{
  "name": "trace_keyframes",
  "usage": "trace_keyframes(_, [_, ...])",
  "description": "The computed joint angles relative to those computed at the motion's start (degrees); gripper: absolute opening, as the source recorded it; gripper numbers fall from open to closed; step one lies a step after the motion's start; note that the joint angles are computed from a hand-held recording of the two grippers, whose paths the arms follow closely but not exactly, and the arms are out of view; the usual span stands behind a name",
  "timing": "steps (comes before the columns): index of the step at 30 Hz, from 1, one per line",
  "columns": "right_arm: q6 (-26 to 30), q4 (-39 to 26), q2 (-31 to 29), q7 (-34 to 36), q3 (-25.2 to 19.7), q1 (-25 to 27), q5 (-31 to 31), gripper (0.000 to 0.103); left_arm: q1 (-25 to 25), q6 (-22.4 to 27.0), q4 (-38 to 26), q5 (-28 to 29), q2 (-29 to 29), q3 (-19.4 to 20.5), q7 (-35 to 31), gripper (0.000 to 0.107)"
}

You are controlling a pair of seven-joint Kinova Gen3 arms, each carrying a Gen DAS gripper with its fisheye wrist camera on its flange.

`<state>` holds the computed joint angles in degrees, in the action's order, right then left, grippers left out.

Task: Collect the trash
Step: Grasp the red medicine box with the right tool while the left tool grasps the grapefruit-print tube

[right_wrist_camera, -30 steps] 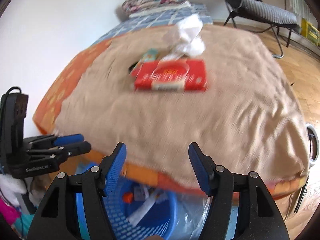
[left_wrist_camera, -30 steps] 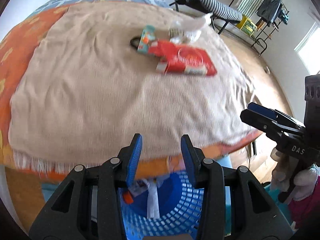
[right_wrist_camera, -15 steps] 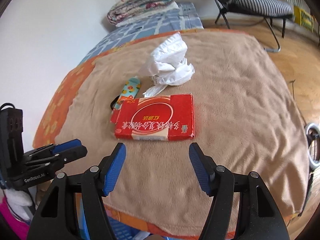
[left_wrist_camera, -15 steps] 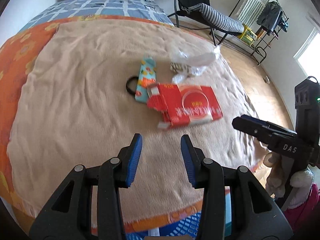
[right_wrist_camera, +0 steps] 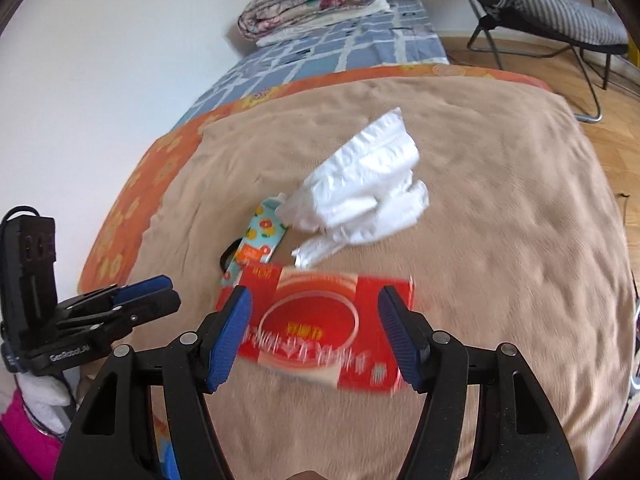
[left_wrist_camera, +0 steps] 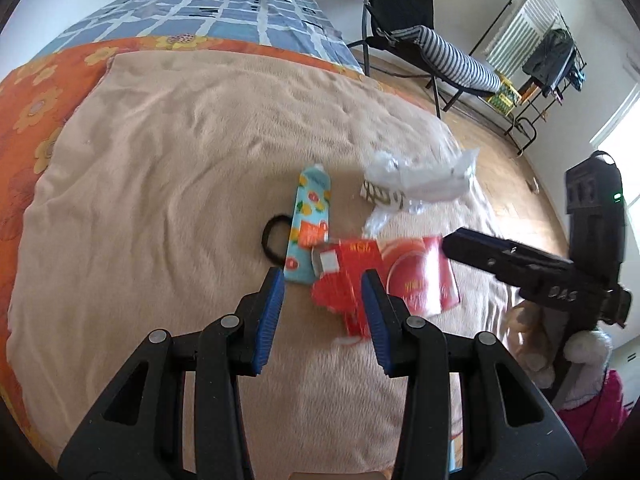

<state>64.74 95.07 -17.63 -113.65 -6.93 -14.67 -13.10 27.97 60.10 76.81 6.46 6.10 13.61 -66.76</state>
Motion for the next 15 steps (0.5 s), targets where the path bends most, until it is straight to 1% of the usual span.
trace_keyframes(4, [-0.4, -0.8, 3.4, 2.9, 1.5, -0.6, -1.5, 0.065, -1.0, -1.0, -0.4, 1.4, 1.1, -0.6, 0.6, 0.040])
trace_keyframes(9, [-1.2, -1.3, 6.0, 3.8, 1.7, -0.2, -2.2, 0.065, -1.7, -1.2, -1.2, 2.3, 2.8, -1.0, 0.4, 0.041])
trace_keyframes(12, [0.2, -2.0, 7.4, 5.9, 2.2, -0.4, -3.2, 0.065, -1.4, -1.1, -1.9, 1.3, 3.5, -1.1, 0.4, 0.040])
trace_keyframes(15, [2.0, -1.8, 7.7, 8.0, 2.4, -0.4, -4.1, 0.065, -1.7, -1.7, -1.7, 1.8, 3.8, -1.4, 0.2, 0.040])
